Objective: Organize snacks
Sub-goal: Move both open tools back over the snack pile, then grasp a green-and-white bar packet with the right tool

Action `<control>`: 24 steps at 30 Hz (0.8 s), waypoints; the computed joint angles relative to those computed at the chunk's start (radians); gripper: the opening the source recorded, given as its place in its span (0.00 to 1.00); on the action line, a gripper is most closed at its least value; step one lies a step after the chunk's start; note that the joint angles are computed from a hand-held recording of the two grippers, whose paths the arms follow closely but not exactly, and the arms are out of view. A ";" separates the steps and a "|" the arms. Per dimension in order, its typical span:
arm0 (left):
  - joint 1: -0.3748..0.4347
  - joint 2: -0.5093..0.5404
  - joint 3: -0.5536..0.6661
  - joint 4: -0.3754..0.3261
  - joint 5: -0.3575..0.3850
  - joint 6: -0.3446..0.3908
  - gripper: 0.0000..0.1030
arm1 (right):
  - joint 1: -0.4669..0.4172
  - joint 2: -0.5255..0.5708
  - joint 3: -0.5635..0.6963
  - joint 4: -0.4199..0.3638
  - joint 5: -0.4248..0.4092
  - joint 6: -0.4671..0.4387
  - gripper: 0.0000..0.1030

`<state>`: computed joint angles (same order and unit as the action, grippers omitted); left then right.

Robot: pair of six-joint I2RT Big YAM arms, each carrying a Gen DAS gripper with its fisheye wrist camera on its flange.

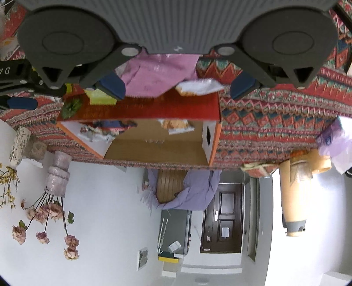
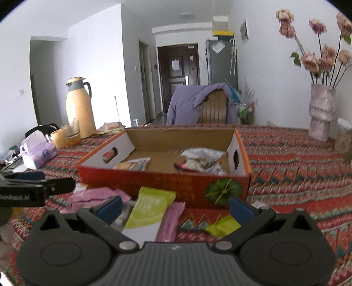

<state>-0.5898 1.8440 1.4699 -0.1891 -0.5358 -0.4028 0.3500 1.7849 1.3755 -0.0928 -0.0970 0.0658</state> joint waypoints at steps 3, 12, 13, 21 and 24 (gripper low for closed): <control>-0.002 -0.014 -0.038 0.016 0.002 -0.013 1.00 | 0.009 0.001 -0.010 -0.007 -0.006 -0.001 1.00; -0.004 -0.033 -0.095 0.036 0.024 -0.030 1.00 | 0.046 0.020 -0.008 -0.021 0.028 -0.034 0.87; -0.005 -0.034 -0.098 0.040 0.024 -0.029 1.00 | 0.050 0.024 -0.004 -0.025 0.035 -0.033 0.85; -0.006 -0.047 -0.117 0.059 0.029 -0.036 1.00 | 0.068 0.054 0.030 -0.060 0.055 -0.029 0.74; -0.007 -0.050 -0.124 0.065 0.031 -0.037 1.00 | 0.073 0.067 0.046 -0.077 0.068 -0.021 0.63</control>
<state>-0.5965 1.7937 1.3463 -0.1240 -0.5048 -0.4402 0.4231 1.8514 1.4219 -0.1697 -0.0293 0.0444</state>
